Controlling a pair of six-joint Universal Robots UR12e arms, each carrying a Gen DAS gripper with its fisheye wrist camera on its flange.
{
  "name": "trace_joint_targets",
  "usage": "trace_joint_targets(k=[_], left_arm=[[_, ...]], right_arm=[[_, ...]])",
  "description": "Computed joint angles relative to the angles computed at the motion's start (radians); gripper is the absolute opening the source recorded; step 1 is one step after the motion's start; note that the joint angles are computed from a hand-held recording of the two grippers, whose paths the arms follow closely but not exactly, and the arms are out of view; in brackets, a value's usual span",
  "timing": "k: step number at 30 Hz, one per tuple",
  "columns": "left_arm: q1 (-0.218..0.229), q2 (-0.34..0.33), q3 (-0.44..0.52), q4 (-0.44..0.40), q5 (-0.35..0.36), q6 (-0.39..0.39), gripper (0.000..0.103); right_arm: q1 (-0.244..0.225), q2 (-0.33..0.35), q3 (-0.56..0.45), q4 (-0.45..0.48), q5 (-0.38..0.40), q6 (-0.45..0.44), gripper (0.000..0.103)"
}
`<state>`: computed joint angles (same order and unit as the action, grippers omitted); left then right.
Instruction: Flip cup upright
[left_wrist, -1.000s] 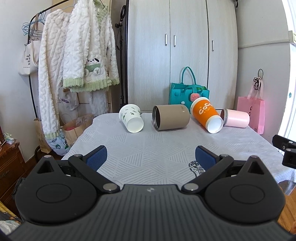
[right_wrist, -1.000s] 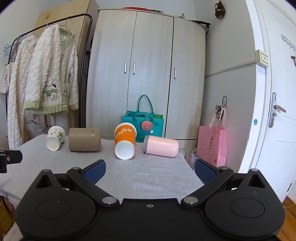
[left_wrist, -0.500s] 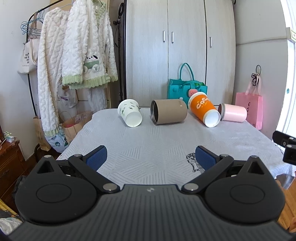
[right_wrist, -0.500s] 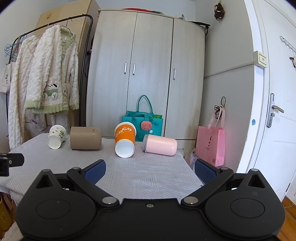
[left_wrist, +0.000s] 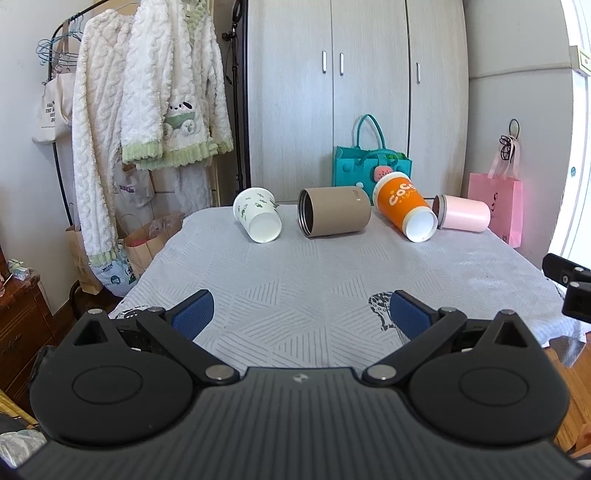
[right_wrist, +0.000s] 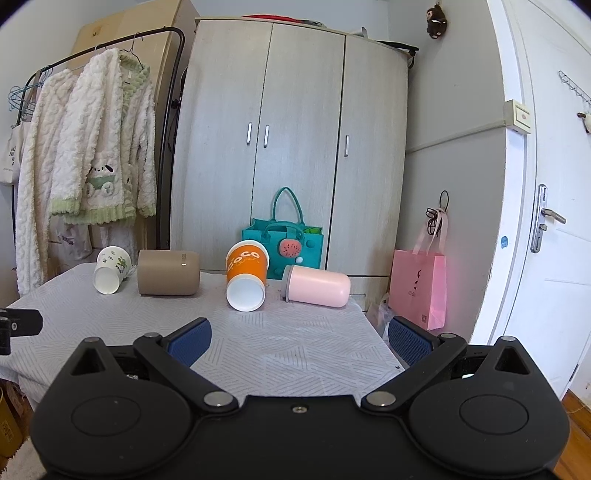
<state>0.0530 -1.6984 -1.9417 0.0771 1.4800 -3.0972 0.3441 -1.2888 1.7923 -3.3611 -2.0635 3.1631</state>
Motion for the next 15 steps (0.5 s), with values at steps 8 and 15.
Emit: trace_joint_targets(k=[8,15], left_arm=[[0.011,-0.01,0.056,-0.135,-0.126,0.03,0.103],[-0.003,-0.055,0.164,-0.204,-0.214,0.068,0.103]], right_arm=[[-0.051,-0.024,0.006,0.06,0.161,-0.018,0.103],[-0.13,-0.057,0.008,0.08,0.368,-0.147,0.103]])
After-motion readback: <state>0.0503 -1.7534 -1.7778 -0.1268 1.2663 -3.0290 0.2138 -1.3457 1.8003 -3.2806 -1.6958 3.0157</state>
